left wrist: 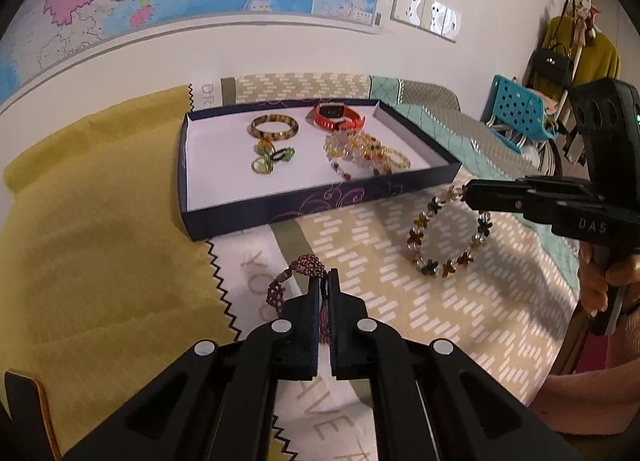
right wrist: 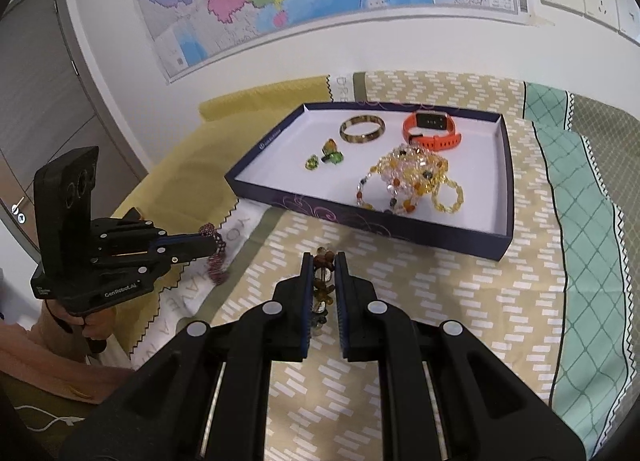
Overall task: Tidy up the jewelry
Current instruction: 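Grasp and lift the multicolor bead bracelet with the right tool, then carry the bead bracelet toward the box with the right tool while the left grasps the red bracelet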
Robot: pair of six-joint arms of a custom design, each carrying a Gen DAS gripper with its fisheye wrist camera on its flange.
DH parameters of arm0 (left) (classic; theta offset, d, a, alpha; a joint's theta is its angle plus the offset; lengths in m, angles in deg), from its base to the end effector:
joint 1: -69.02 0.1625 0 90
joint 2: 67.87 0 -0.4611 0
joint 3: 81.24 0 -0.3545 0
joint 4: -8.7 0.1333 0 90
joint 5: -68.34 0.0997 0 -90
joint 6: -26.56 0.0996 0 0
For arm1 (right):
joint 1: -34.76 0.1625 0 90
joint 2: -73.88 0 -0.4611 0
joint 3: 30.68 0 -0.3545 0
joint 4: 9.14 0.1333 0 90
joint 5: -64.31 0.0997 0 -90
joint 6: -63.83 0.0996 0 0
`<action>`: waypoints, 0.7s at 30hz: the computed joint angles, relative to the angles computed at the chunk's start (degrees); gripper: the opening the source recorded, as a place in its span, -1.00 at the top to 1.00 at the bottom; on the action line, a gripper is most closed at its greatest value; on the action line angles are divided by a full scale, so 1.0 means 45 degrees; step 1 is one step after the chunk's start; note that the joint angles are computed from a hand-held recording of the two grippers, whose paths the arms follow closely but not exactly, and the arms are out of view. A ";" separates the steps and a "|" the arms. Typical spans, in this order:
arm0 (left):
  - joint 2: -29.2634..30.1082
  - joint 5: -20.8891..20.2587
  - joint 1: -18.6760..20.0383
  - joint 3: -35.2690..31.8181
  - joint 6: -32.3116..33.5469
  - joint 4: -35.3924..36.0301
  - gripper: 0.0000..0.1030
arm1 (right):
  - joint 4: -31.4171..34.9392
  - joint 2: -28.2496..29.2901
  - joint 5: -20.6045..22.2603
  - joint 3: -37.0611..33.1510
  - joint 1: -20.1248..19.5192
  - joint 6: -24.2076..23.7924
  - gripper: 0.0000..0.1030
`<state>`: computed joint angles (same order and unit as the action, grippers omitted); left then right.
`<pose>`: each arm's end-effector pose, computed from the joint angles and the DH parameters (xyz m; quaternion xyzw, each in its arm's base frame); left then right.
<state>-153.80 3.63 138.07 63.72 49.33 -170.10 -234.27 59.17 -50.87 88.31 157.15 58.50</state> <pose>0.0404 -0.3864 0.2898 0.2989 0.8961 -0.2473 0.2155 0.3395 -0.3654 -0.0902 0.2493 -0.9090 0.3015 0.1436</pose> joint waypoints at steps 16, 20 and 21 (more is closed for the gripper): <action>0.0226 0.0197 -0.0132 -0.0086 0.0371 0.0004 -0.06 | -0.0371 -0.0225 -0.0044 0.0053 0.0191 -0.0235 0.79; 0.0868 0.0860 0.0063 -0.0037 0.0401 0.0053 -0.06 | -0.0264 -0.0184 0.0017 0.0066 0.0124 -0.0112 0.79; 0.1011 0.0835 0.0123 -0.0035 0.0417 0.0041 -0.06 | -0.0202 -0.0181 -0.0006 0.0053 0.0124 -0.0084 0.79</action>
